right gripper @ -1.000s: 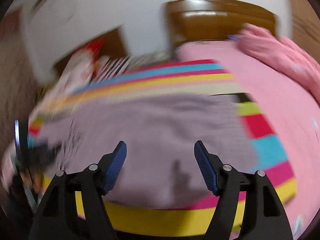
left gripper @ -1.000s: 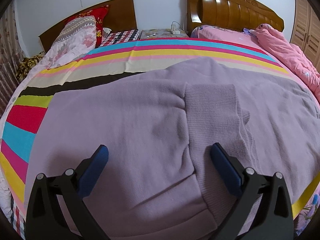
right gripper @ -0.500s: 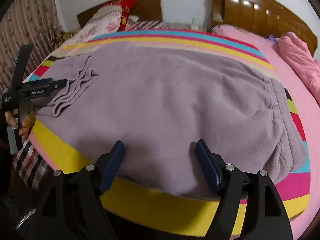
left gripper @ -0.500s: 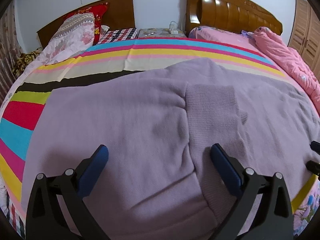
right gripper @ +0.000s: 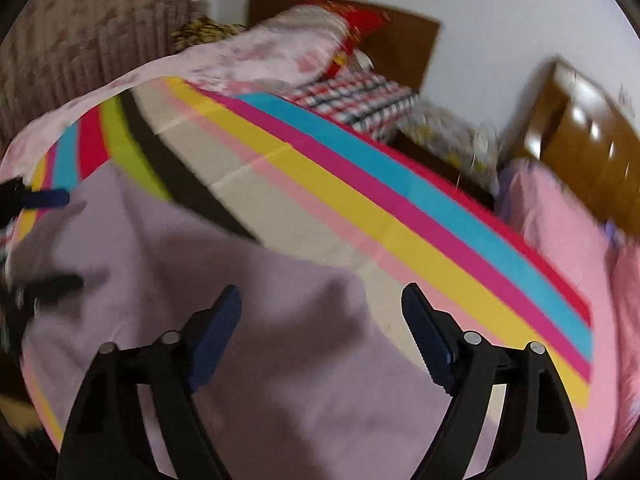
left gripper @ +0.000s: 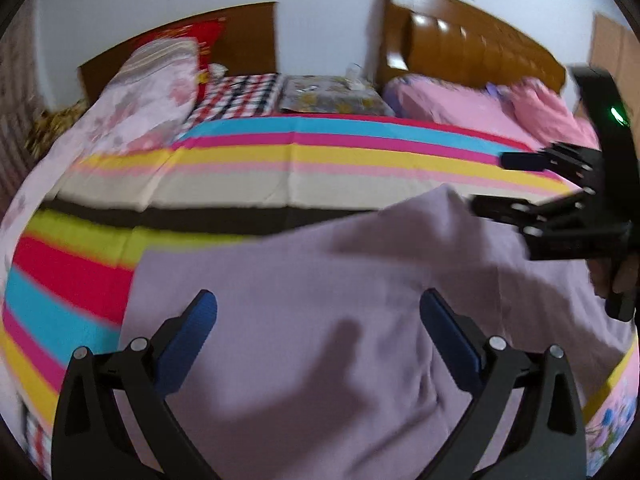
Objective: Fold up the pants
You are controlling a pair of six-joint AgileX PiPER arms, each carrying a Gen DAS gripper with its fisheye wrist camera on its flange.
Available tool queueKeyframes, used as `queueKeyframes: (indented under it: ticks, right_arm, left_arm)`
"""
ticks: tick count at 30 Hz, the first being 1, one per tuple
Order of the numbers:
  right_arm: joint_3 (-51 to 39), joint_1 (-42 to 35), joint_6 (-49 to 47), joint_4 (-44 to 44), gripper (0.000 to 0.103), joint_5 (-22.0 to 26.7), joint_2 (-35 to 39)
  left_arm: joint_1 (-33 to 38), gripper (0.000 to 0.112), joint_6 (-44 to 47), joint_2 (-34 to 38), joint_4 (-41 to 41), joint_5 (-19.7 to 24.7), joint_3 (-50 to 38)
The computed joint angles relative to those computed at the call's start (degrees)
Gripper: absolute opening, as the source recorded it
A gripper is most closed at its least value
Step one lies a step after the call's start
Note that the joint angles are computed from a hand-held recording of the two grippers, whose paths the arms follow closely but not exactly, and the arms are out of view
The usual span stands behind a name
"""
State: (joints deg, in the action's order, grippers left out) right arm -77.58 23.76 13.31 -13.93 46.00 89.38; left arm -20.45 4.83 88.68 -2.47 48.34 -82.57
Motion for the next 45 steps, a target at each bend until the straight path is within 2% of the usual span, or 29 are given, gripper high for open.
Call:
queueKeyframes:
  ticks: [2, 4, 8, 9, 10, 12, 13, 15, 17, 19, 20, 22, 24, 25, 27, 28, 29, 30, 32, 33, 35, 37, 38, 39, 40, 41, 43, 45]
  right_arm:
    - [-0.2, -2.0, -2.9, 5.2, 0.079, -2.3, 1.9]
    - [0.4, -1.4, -1.3, 4.1, 0.079, -2.9, 3.4]
    - [-1.0, -4.1, -3.8, 8.5, 0.079, -3.7, 7.4]
    - [-1.9, -4.3, -2.9, 7.2, 0.080, -3.1, 9.3]
    - [-2.8, -5.1, -3.7, 7.8, 0.087, -3.0, 10.7]
    - [-3.2, -8.0, -5.7, 12.4, 0.087, -4.4, 11.5]
    - [-2.8, -8.5, -3.9, 11.7, 0.087, -5.0, 11.1]
    - [-2.1, -8.8, -0.4, 10.0, 0.083, -6.6, 9.7]
    - [-1.7, -9.5, -6.0, 17.4, 0.083, -9.1, 9.1]
    - [-4.4, -9.0, -10.2, 20.3, 0.083, -6.9, 11.8]
    - [-6.5, -8.0, -10.2, 18.3, 0.086, -5.0, 14.4]
    - [-6.8, -6.7, -3.4, 9.8, 0.087, -6.9, 15.4]
    - [-7.6, -9.6, 2.3, 7.6, 0.080, -6.8, 15.8]
    - [-6.9, -11.6, 3.0, 9.9, 0.079, -7.9, 15.6]
    - [-1.3, -13.6, -2.3, 20.3, 0.079, -14.8, 11.9]
    - [0.4, -13.6, -8.1, 24.4, 0.079, -16.4, 10.9]
    - [0.4, -13.1, -11.9, 26.2, 0.082, -15.8, 10.9]
    - [-0.8, -12.0, -13.6, 25.8, 0.083, -13.9, 12.0]
    - [-4.5, -9.7, -10.0, 18.2, 0.084, -9.7, 15.0]
    - [-6.1, -9.0, -4.7, 13.3, 0.086, -8.3, 16.2]
    - [-7.5, -9.9, 6.6, 6.1, 0.081, -7.6, 17.1]
    - [-4.9, -12.0, 12.7, 5.0, 0.081, -9.4, 14.2]
    - [-2.0, -13.8, 12.4, 6.9, 0.081, -10.9, 11.2]
    - [2.5, -15.9, 9.7, 10.2, 0.082, -12.6, 6.3]
    - [5.7, -17.8, 4.8, 14.0, 0.089, -13.2, 2.6]
    - [9.0, -19.6, 0.2, 16.9, 0.090, -13.3, -1.3]
    - [14.1, -23.4, -7.4, 19.3, 0.090, -11.3, -7.5]
    - [16.1, -29.0, -17.6, 26.5, 0.090, -6.6, -10.0]
  left_arm:
    - [-1.7, 0.101, -0.4, 6.2, 3.8, 1.3, -6.8]
    - [-2.4, 0.101, 0.9, 12.8, 5.5, 3.6, -14.3]
    - [-4.4, 0.101, -1.0, 20.1, 13.9, 3.8, -19.6]
    - [-3.8, 0.102, 0.1, 22.2, 13.5, 3.3, -19.4]
    - [-2.6, 0.102, -0.2, 22.2, 10.8, 2.8, -19.2]
    - [0.9, 0.102, 2.4, 24.2, 2.9, 5.9, -22.6]
    - [2.3, 0.102, 2.7, 25.3, 0.0, 7.3, -24.2]
    - [2.5, 0.102, 2.8, 25.5, -0.1, 6.9, -24.1]
    - [1.4, 0.102, 1.8, 24.9, 2.4, 5.0, -22.7]
    - [1.7, 0.102, 2.1, 25.2, 1.7, 5.1, -23.0]
    - [1.9, 0.102, 2.4, 25.3, 1.1, 5.3, -23.2]
    - [2.1, 0.102, 2.5, 25.5, 0.7, 5.4, -23.4]
    - [1.9, 0.102, 2.1, 25.2, 1.4, 4.8, -22.8]
    - [1.8, 0.102, 1.9, 24.3, 1.6, 4.1, -21.3]
    - [1.7, 0.102, 1.8, 23.8, 1.2, 4.0, -20.7]
    - [2.1, 0.102, 2.1, 24.0, 0.5, 4.3, -21.0]
    - [2.2, 0.102, 2.2, 24.2, 0.1, 4.6, -21.3]
    - [2.2, 0.102, 2.2, 24.1, -0.1, 4.7, -21.2]
    - [2.1, 0.102, 2.2, 24.0, 0.1, 4.4, -21.0]
    - [2.0, 0.102, 2.0, 24.0, 0.5, 4.3, -21.0]
    - [1.6, 0.102, 1.5, 23.6, 1.4, 3.8, -20.3]
    - [-0.1, 0.102, -1.0, 22.3, 5.9, 3.0, -19.1]
    - [-1.5, 0.101, -3.7, 21.4, 9.6, 3.1, -18.6]
    - [-2.8, 0.100, -5.5, 20.2, 12.1, 3.4, -18.2]
    - [-4.5, 0.100, -5.8, 18.1, 12.3, 3.1, -17.6]
    - [-5.6, 0.101, -4.6, 16.5, 10.3, 2.4, -17.5]
    - [-8.4, 0.101, -0.1, 15.6, 3.6, 1.7, -19.6]
    - [-11.6, 0.101, 1.7, 19.0, 1.2, 4.5, -25.1]
